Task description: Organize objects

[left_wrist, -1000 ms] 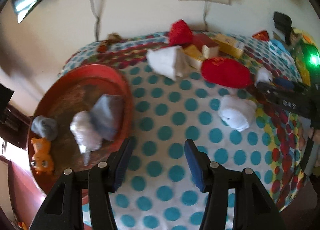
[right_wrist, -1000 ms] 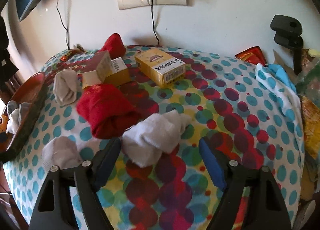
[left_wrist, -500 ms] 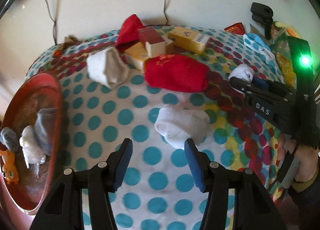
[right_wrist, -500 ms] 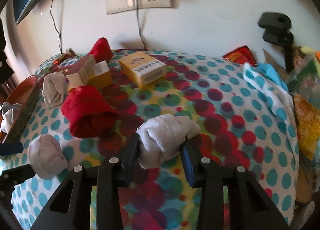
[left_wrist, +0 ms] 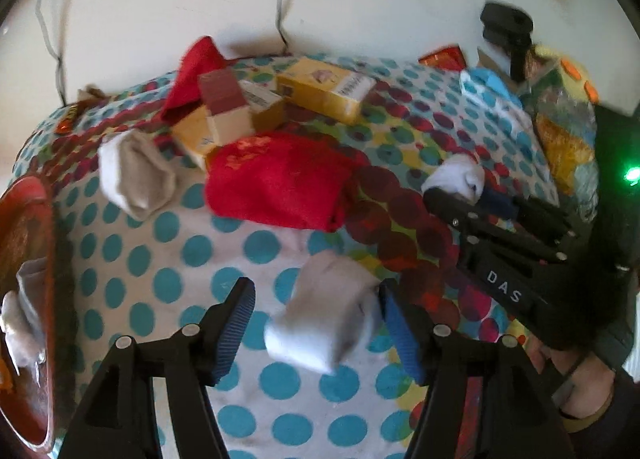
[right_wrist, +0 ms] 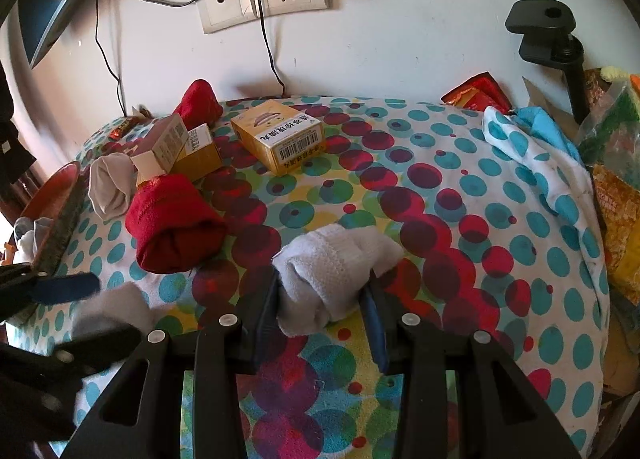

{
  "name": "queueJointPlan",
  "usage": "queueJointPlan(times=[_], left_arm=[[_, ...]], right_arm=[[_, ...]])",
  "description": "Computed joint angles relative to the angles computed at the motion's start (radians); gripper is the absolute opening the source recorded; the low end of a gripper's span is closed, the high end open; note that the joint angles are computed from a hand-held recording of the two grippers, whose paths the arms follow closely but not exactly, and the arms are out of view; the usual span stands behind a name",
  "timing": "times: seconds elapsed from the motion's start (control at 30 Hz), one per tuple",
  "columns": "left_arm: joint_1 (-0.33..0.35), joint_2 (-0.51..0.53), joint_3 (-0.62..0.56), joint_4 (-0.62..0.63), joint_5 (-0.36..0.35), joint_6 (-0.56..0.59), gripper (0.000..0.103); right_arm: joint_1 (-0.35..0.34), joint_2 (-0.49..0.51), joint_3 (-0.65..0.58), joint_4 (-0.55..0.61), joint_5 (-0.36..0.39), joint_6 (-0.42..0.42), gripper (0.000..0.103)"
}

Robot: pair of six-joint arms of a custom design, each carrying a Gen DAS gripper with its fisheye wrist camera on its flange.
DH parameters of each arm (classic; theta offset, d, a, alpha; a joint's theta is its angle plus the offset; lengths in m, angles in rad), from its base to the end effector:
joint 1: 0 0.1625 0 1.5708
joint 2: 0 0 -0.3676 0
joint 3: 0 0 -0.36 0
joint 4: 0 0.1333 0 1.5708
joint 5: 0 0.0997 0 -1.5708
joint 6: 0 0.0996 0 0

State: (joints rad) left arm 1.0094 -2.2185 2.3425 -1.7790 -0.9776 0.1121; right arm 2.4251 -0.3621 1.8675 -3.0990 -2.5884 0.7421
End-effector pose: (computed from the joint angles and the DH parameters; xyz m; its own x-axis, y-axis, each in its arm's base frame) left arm 0.0313 -0.3052 0.3372 -0.6630 0.4935 -0.5629 0.6085 0.7933 -0.0213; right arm 0.3849 -0.2708 -0.1166 -0.7746 0.1611 0.6116 -0.3126 0.7431 -0.5917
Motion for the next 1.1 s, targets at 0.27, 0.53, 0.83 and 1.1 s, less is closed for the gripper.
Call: queueJointPlan(times=[0.27,0.53,0.83,1.1], left_arm=[[0.032,-0.033,0.018,-0.017,-0.078,0.063,0.061],[0.004,-0.121,0.045,0.065,-0.058,0.079,0.047],[-0.089,-0.214,0.065,0.168,-0.018,0.033,0.045],[-0.103,-0.244,0.025,0.22,0.001,0.008,0.045]], right_arm=[[-0.002,0.0,0.006,-0.023,0.006,-0.006,0.036],[-0.002,-0.001,0.007,-0.021,0.006,-0.005,0.037],[0.002,0.0,0.0,0.017,-0.009,0.008,0.037],[0.005,-0.001,-0.01,0.056,-0.02,0.021,0.036]])
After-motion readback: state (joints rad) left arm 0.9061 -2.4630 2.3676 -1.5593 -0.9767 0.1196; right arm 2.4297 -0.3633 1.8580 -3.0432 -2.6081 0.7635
